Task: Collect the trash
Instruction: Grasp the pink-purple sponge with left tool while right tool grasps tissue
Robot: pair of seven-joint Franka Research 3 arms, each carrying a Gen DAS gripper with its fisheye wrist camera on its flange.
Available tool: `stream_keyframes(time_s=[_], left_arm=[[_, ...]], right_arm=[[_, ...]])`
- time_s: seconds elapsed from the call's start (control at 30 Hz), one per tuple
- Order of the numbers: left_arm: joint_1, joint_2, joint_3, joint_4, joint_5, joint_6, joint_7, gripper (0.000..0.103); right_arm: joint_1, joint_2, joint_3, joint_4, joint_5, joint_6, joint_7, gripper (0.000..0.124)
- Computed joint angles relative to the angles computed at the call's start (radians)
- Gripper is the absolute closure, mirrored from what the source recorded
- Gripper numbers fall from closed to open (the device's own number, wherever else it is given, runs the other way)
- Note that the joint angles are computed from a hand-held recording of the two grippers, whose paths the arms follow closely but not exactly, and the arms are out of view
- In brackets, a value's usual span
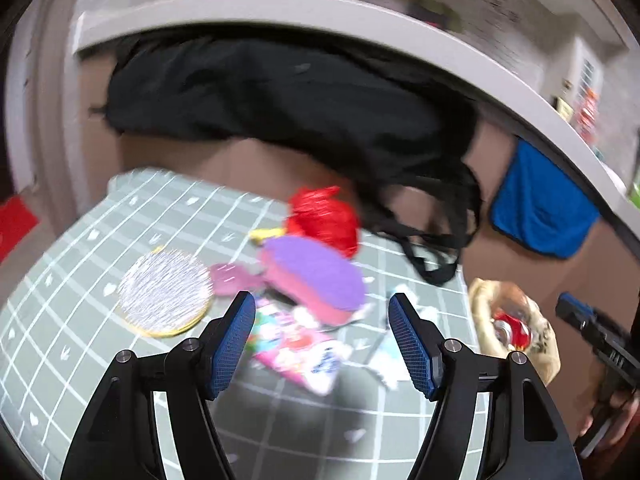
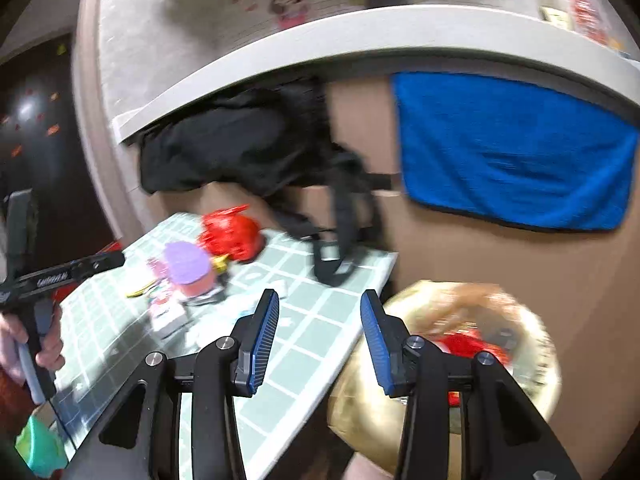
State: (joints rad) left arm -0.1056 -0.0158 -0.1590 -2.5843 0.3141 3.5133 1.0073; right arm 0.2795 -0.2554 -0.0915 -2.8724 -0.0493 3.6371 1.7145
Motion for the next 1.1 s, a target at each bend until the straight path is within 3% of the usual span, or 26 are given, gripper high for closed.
stream_keyframes(time_s=[0.1, 0.33, 0.57, 0.63, 0.7, 0.77, 0.97, 1.1], left_arm=[[0.029, 0.013, 0.031, -0.007, 0.105, 0.007, -0.080, 0.034], [0.032, 0.022, 0.020, -0.044, -0.031, 0.014, 0.071, 0.034], [0.082, 0.045, 0.035, -0.013, 0.173, -0.014, -0.118, 0.034], [0.111, 0.066, 0.030, 0.008, 0.280, -0.010, -0.219, 0.034], [0.134, 0.091, 0.020, 0.031, 0.350, -0.001, -0.294, 0.034], [0.129, 0.105, 0.019, 0.037, 0.331, 0.011, -0.284, 0.034], [0.094, 0.129, 0.020, 0.039, 0.199, 0.049, -0.198, 0.034], [0.176, 0.172, -0.038, 0.116, 0.395, 0.047, -0.404, 0.034]], right_arm=[[0.063, 0.078, -0.042, 0.075, -0.128, -0.031, 0.077, 0.083], [0.028, 0.269, 0.046, 0.249, -0.249, -0.082, 0.189, 0.083], [0.005, 0.414, 0.108, 0.389, -0.097, -0.146, 0.092, 0.083], [-0.064, 0.440, 0.163, 0.416, -0.127, -0.169, 0.131, 0.083], [-0.210, 0.464, 0.280, 0.433, -0.239, -0.185, 0.226, 0.083], [-0.283, 0.473, 0.346, 0.430, -0.281, -0.193, 0.247, 0.083], [-0.345, 0.442, 0.398, 0.376, -0.333, -0.171, 0.238, 0.089], [-0.317, 0.392, 0.354, 0.327, -0.362, -0.125, 0.274, 0.089]])
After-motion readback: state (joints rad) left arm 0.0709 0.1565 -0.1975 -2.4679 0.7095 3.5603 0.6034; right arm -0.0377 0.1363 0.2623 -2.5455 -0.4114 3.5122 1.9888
